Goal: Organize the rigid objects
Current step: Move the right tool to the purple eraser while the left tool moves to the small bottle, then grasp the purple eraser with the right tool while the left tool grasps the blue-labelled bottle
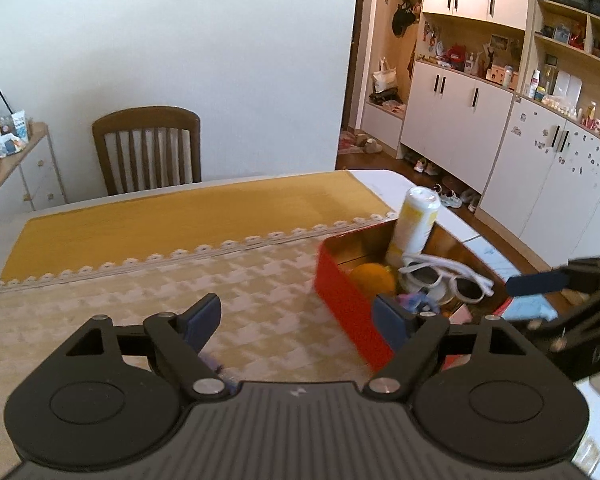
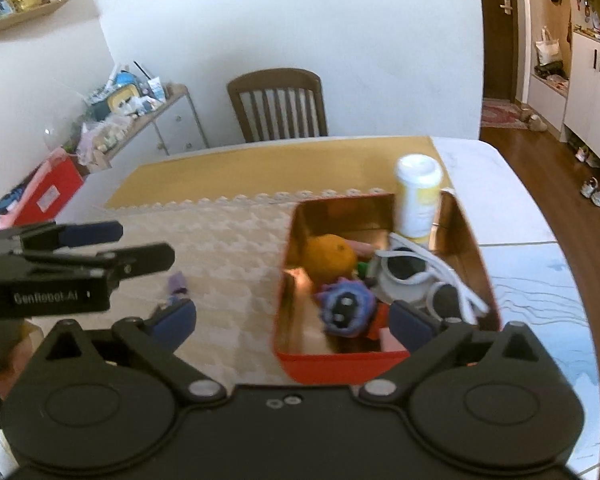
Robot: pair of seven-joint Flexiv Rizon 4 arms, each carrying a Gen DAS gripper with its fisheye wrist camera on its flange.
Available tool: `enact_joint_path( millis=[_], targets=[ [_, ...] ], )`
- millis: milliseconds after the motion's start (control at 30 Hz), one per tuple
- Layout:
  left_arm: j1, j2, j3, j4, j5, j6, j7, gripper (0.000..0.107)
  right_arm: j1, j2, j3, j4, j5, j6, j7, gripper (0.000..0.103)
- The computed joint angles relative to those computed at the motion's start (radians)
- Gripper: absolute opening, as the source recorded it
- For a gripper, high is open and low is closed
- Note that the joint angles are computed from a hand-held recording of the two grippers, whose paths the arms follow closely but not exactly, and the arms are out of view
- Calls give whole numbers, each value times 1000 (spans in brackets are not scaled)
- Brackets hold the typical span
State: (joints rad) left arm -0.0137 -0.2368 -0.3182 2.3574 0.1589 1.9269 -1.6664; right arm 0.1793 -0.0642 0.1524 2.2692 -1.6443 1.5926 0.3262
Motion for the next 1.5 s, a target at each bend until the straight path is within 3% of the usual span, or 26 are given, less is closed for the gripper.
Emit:
enact_joint_path(
  millis=[67,167,333,433,767,833,1067,1300,1500],
  targets=[
    [106,17,-73,33,55,9,-27,83,4,-11,5,-24,-51,-1,52,103],
    [259,36,-176,71,132,12,-65,83,32,-26,20,-36,1,-31,21,103],
    [390,24,-233,110,212,29,-69,83,114,-66,32,-58,145,-101,-86,103],
    [425,-5,-241,123,227,41,-51,83,167,-101,29,-82,229,-133,-139,103],
    [383,-132,-161,101,275,109,59,83,327,-221,3,-187,509,-215,-386,103],
    [336,-156,-115,91,272,136,92,83,352,-245,-4,-208,562,-225,-435,103],
    [263,-228,-56,57,249,169,135,83,413,-326,-30,-283,734,-242,-583,101],
    [188,-280,0,29,212,188,165,83,433,-404,-1,-378,937,-307,-815,89],
    [170,-313,2,8,186,167,185,83,458,-456,-4,-448,1048,-354,-942,77]
  ],
)
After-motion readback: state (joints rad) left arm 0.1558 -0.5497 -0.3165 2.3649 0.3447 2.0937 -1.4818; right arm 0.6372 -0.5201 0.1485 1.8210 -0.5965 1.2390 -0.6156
